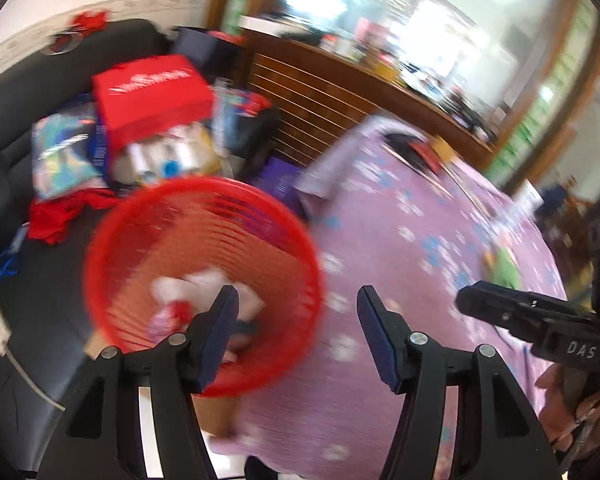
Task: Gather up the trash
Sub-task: 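Return both tools to the table and grasp the white cloth with the right gripper, then grasp the white spray bottle with the left gripper while the right gripper holds the cloth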
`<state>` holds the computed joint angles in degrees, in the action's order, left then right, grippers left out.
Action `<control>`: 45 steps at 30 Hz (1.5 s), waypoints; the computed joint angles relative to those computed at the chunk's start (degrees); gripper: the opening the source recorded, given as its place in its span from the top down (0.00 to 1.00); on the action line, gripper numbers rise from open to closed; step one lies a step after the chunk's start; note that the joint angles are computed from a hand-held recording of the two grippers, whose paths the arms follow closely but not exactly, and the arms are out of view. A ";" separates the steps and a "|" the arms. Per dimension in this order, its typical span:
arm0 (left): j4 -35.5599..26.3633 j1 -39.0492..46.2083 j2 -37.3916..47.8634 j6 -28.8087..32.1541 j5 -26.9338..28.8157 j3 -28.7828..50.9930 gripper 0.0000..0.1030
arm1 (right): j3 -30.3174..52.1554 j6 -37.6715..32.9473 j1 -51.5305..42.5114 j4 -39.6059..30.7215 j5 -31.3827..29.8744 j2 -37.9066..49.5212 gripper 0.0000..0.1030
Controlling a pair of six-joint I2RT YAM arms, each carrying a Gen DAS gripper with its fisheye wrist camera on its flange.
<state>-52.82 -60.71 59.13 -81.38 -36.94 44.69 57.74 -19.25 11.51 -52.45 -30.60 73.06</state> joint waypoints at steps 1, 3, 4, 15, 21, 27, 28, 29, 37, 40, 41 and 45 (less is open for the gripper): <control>2.90 0.02 2.17 2.26 1.08 0.57 0.41 | -1.14 -2.22 -3.98 -1.34 -1.00 -0.69 0.41; 9.06 0.44 7.40 7.74 3.93 2.60 0.41 | -2.29 -6.83 -11.74 -4.15 -2.25 -1.09 0.41; 11.54 0.58 9.91 9.89 5.20 3.77 0.41 | -2.51 -9.08 -15.95 -5.47 -2.79 -1.00 0.41; 22.05 -0.64 34.57 21.03 12.37 22.25 0.41 | 20.55 -18.18 -51.11 -13.18 -5.42 24.01 0.41; 18.64 -1.93 45.22 19.99 13.96 34.41 0.41 | 40.46 -12.97 -51.71 -15.58 -5.84 41.59 0.41; 14.57 -2.90 51.77 16.17 13.32 42.30 0.41 | 54.04 -7.68 -48.00 -21.24 -7.53 54.97 0.39; 13.72 -3.00 52.80 15.71 13.28 43.70 0.41 | 54.61 -6.98 -47.31 -21.28 -7.29 55.93 0.38; 12.91 -3.04 53.63 15.29 13.25 44.87 0.41 | 55.25 -6.38 -46.80 -21.17 -7.21 56.93 0.38; 13.95 -0.92 59.27 15.18 17.09 51.83 0.41 | 56.25 -15.07 -47.60 -23.64 -9.21 57.13 0.74; 16.16 0.79 62.52 14.07 21.05 55.18 0.41 | 53.95 -20.48 -50.95 -24.00 -9.72 53.37 0.75; 16.71 1.64 64.39 13.00 23.00 57.22 0.41 | 53.48 -22.01 -52.07 -24.35 -9.93 52.45 0.75; 14.71 3.92 71.85 8.19 27.37 66.61 0.42 | 53.80 -30.14 -57.88 -28.31 -10.68 49.78 0.75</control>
<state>-38.11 -56.79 130.98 -73.19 -9.57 111.29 111.54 -49.39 -46.37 -80.76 -41.28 122.84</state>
